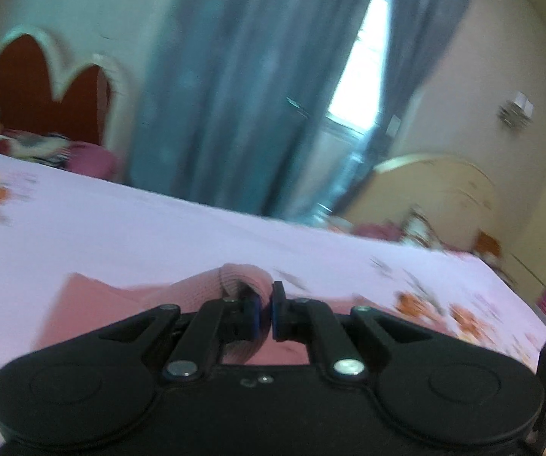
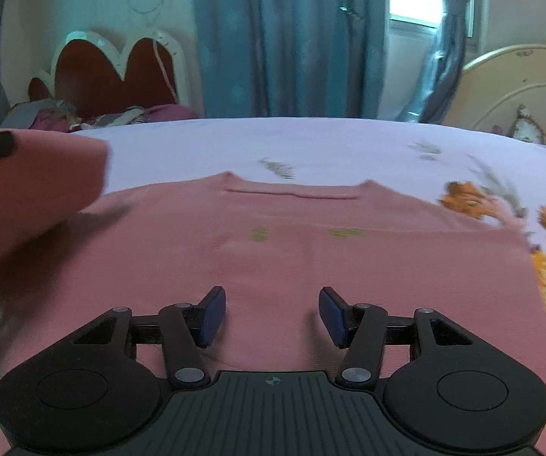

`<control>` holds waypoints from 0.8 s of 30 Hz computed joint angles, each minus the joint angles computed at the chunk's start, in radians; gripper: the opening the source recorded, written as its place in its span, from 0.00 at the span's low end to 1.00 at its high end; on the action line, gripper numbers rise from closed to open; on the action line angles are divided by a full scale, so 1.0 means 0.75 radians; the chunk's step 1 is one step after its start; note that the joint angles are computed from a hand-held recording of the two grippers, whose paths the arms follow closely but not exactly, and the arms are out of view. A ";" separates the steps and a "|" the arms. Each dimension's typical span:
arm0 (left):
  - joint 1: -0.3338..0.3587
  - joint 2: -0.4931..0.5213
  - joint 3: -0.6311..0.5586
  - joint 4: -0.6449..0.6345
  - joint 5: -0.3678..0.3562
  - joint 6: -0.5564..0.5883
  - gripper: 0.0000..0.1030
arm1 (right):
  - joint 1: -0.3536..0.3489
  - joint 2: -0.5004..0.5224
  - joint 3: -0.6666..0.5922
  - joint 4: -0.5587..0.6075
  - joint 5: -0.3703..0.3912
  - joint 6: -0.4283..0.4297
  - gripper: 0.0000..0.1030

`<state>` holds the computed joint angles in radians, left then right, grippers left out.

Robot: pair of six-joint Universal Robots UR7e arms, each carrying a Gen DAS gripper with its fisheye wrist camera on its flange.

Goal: Fold small clothes
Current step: 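Fold the gripped sleeve across the body with the left tool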

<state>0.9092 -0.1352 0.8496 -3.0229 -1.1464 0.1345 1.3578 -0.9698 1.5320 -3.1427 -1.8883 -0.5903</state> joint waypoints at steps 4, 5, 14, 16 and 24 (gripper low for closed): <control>-0.027 0.110 -0.098 0.118 -0.053 0.002 0.05 | -0.044 -0.070 0.043 0.004 0.006 0.025 0.53; -0.032 0.145 -0.143 0.186 -0.055 0.017 0.06 | -0.053 -0.085 0.049 0.010 0.008 0.027 0.53; -0.073 0.131 -0.054 0.354 0.078 0.047 0.70 | -0.116 -0.196 0.107 0.154 0.152 0.099 0.53; -0.084 0.098 0.012 0.246 0.131 0.078 0.75 | -0.109 -0.200 0.117 0.160 0.187 0.078 0.53; -0.051 -0.052 0.237 0.138 0.458 -0.025 0.71 | -0.032 -0.132 0.120 0.167 0.227 -0.117 0.53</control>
